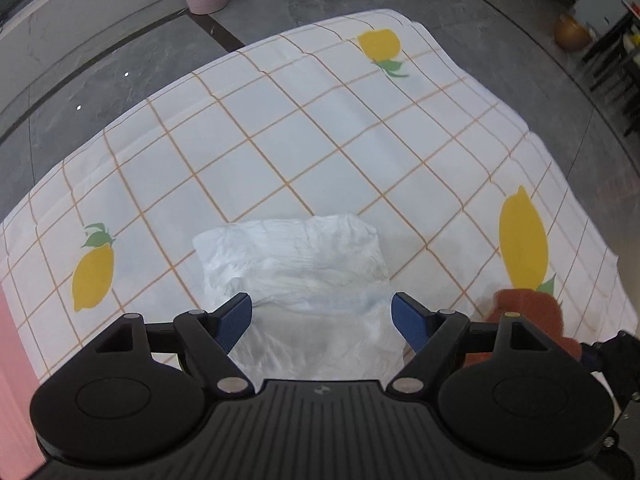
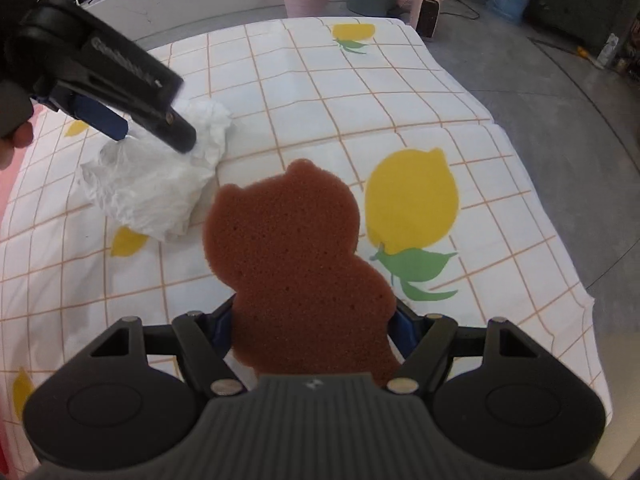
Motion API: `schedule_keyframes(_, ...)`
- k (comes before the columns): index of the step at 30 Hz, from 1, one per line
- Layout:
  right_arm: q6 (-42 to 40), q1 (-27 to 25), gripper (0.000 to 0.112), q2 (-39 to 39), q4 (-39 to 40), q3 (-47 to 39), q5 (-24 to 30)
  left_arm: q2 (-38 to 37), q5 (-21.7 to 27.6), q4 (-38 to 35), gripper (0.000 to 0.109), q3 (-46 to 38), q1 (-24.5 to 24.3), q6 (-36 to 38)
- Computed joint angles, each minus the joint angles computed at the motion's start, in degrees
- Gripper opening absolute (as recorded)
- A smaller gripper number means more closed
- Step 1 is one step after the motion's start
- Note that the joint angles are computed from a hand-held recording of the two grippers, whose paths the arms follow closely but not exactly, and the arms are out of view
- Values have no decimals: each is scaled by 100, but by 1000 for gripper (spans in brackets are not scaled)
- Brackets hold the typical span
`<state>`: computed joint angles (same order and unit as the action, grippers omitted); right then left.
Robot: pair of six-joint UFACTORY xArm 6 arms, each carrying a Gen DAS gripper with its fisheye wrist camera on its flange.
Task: Organize soft objects
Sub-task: 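Grasp the brown bear sponge with the right tool while the left tool grasps the white cloth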
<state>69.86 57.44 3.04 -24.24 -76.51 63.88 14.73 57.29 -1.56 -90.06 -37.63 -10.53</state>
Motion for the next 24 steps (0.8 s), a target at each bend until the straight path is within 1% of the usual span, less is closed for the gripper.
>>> schedule_keyframes(4, -77, 30, 73, 78, -7, -108, -32, 171, -48, 312, 94, -69, -162, 15)
schedule_keyframes(9, -85, 46, 73, 146, 4, -202, 113, 223, -332, 599, 103, 63, -296, -133)
schedule_keyframes(11, -99, 56, 73, 172, 11, -243, 188, 231, -445, 818, 103, 152, -370, -82)
schedule_keyframes(12, -115, 49, 73, 174, 17, -235, 183, 217, -532, 1043, 103, 247, -422, -92)
schedule_keyframes(13, -148, 48, 73, 188, 42, -253, 205, 113, -818, 1187, 103, 485, -440, -150)
schedule_keyframes(14, -175, 57, 73, 217, 41, -290, 256, 25, -1060, 1187, 103, 679, -416, -234)
schedule_keyframes(16, -195, 60, 73, 228, 33, -299, 260, -35, -1224, 1094, 103, 806, -361, -244)
schedule_keyframes(18, -200, 63, 73, 215, 26, -292, 227, -68, -1312, 1023, 103, 872, -329, -88)
schedule_keyframes(21, -247, 74, 73, 225, 25, -309, 221, -57, -1218, 828, 103, 817, -285, 177)
schedule_keyframes(24, -206, 70, 73, 218, 11, -298, 207, -83, -1165, 855, 103, 790, -226, 189)
